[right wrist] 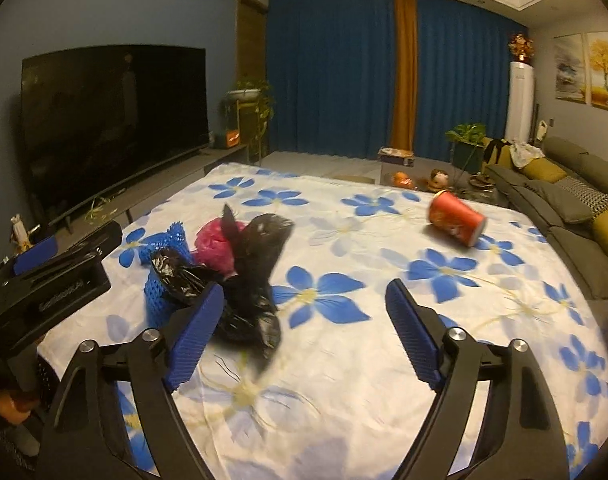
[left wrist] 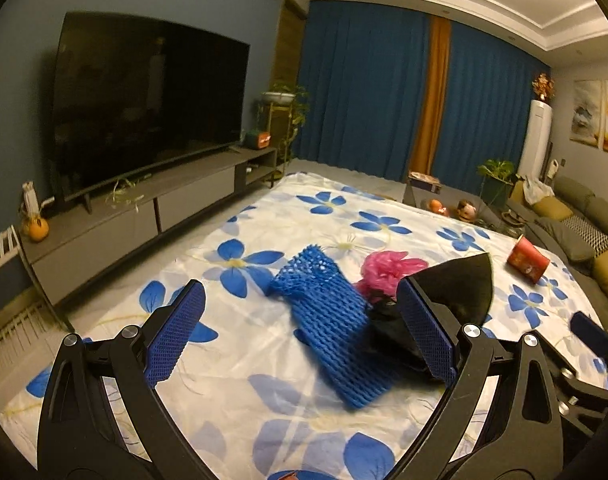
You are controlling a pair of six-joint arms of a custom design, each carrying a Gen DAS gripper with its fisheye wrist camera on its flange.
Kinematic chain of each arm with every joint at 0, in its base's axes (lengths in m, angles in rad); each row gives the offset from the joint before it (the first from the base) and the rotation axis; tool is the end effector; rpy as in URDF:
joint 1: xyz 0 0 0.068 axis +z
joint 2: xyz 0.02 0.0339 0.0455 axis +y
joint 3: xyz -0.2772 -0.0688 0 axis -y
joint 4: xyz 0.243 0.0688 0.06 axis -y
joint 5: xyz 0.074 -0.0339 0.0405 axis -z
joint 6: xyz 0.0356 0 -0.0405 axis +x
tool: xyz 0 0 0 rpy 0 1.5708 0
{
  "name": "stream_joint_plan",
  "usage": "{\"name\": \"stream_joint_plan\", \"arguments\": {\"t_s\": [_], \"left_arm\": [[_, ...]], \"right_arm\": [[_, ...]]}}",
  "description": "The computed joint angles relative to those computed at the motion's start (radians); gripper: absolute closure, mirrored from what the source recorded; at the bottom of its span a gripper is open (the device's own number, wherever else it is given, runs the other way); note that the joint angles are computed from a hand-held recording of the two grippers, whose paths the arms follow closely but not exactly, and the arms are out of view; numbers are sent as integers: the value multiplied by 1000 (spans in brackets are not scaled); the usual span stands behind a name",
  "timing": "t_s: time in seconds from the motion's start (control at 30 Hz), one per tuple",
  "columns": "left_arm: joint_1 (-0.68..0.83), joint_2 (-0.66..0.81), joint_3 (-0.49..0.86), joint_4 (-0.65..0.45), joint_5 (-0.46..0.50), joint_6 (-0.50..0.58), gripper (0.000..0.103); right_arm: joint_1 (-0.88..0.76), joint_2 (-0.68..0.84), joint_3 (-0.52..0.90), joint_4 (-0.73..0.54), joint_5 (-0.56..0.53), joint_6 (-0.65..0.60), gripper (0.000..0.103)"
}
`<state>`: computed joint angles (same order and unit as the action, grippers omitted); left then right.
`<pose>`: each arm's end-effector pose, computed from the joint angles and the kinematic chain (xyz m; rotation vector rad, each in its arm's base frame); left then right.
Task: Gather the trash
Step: 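Grasp the black plastic bag with the right gripper while the left gripper grasps the blue mesh sleeve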
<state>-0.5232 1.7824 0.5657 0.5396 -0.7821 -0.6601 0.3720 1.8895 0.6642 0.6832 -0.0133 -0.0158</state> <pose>0.2690 -0.1262 0.1152 -0.5299 1.9644 0.1496 0.3161 0.1238 0.1119 -0.4165 2.0798 0.2262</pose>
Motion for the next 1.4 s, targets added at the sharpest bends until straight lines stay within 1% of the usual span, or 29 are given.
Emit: {"name": "stream_joint_plan", "arguments": {"t_s": [0.07,0.17,0.27,0.3,0.33,0.4,0.43,0.47,0.53,0.6,0.7,0.87,0.97,1.03,1.13,1.23,1.27,1.37,1.4], "left_arm": [[11,6,-2,7,15,-3,8],[21,18,-7,17,25,-10,8],[29,25,-7,19,42,-14,8],[28,28,-6,20,44,-14,8],[29,32,-8,27,45,-13,8],[30,38,-7,30,48,-12,8],[31,40,-6,31,52,-12,8],[32,43,-5,31,58,-13,8],[37,44,-5,35,69,-11,8],[40,45,-7,41,75,-13,8],[42,49,-7,44,90,-12,8],[33,57,11,35,110,0,8],[31,71,34,20,138,16,8],[35,89,65,-21,158,13,8],[53,120,120,-79,226,22,8],[79,165,200,-170,294,28,8],[93,185,234,-207,332,34,8],[129,237,312,-296,418,36,16],[139,251,329,-317,440,33,21]], "right_arm": [[14,46,53,-20,5,10,26],[30,108,131,-64,8,17,30],[36,154,192,-104,5,25,37],[38,172,223,-134,0,29,40],[35,182,242,-154,-11,32,47],[31,195,270,-180,-26,38,55],[34,204,283,-191,-24,36,65],[33,210,297,-209,-29,28,70],[28,218,309,-228,-48,24,88],[24,211,289,-203,-44,13,97],[5,175,224,-137,-33,2,99],[-62,73,95,-38,-43,11,100],[-98,18,37,-12,-63,16,100],[-119,-15,-4,11,-80,19,100],[-142,-46,-42,30,-101,18,100],[-154,-77,-64,30,-117,15,100],[-156,-86,-72,33,-119,14,100],[-172,-116,-94,34,-136,9,100],[-175,-120,-97,35,-140,8,100]]}}
